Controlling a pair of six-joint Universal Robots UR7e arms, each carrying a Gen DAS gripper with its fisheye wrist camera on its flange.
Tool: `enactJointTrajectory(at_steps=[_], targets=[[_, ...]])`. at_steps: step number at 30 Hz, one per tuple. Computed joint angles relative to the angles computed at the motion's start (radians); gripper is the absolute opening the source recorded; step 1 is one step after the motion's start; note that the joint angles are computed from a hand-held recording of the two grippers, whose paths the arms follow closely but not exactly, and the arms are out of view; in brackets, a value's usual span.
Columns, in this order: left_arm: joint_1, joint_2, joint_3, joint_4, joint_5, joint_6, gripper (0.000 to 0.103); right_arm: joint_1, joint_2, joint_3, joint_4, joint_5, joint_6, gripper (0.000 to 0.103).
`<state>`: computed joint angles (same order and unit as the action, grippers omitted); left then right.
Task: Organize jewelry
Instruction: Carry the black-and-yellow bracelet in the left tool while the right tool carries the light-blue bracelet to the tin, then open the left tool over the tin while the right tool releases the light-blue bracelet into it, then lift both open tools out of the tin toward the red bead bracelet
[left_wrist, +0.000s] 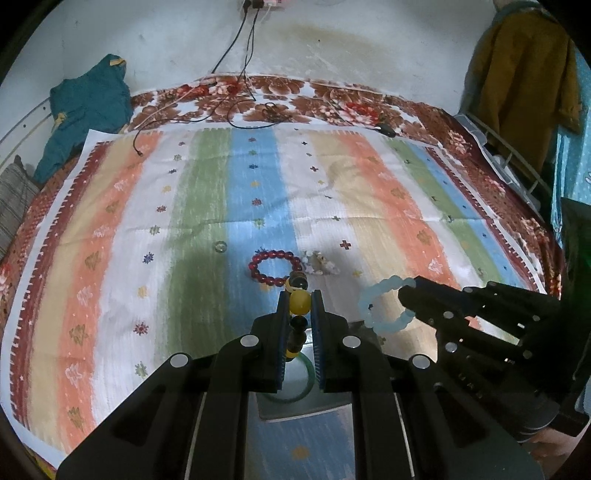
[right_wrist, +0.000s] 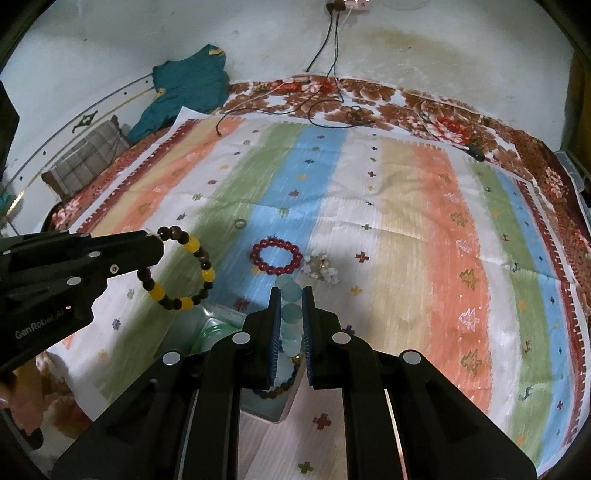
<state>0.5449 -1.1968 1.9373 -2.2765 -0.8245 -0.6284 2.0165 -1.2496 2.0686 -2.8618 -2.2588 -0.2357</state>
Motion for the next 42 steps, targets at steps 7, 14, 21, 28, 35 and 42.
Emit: enactJointTrajectory(at_steps=[7, 14, 21, 28, 35, 42], targets=[[-0.007, -0.009, 0.010, 0.003, 0.000, -0.011, 0.011, 0.004, -0.013, 0.016, 0.015, 0.003, 0.015, 0.012], [-0.020, -0.017, 0.024, 0.032, -0.009, -0.055, 0.011, 0.003, -0.022, 0.028, 0.016, 0.014, 0.028, 0.013], [-0.010, -0.022, 0.018, 0.075, 0.007, -0.104, 0.031, -0.009, -0.025, 0.020, 0.019, -0.010, 0.057, 0.036], [0.010, -0.027, 0.010, 0.095, 0.026, -0.141, 0.035, -0.026, -0.025, 0.008, 0.037, -0.005, 0.078, 0.044], [0.030, -0.016, -0.009, 0.125, 0.042, -0.155, 0.049, -0.033, -0.007, -0.009, 0.051, -0.007, 0.082, 0.052], [0.052, 0.000, -0.031, 0.148, 0.065, -0.170, 0.055, -0.047, 0.025, -0.038, 0.060, -0.020, 0.080, 0.056]])
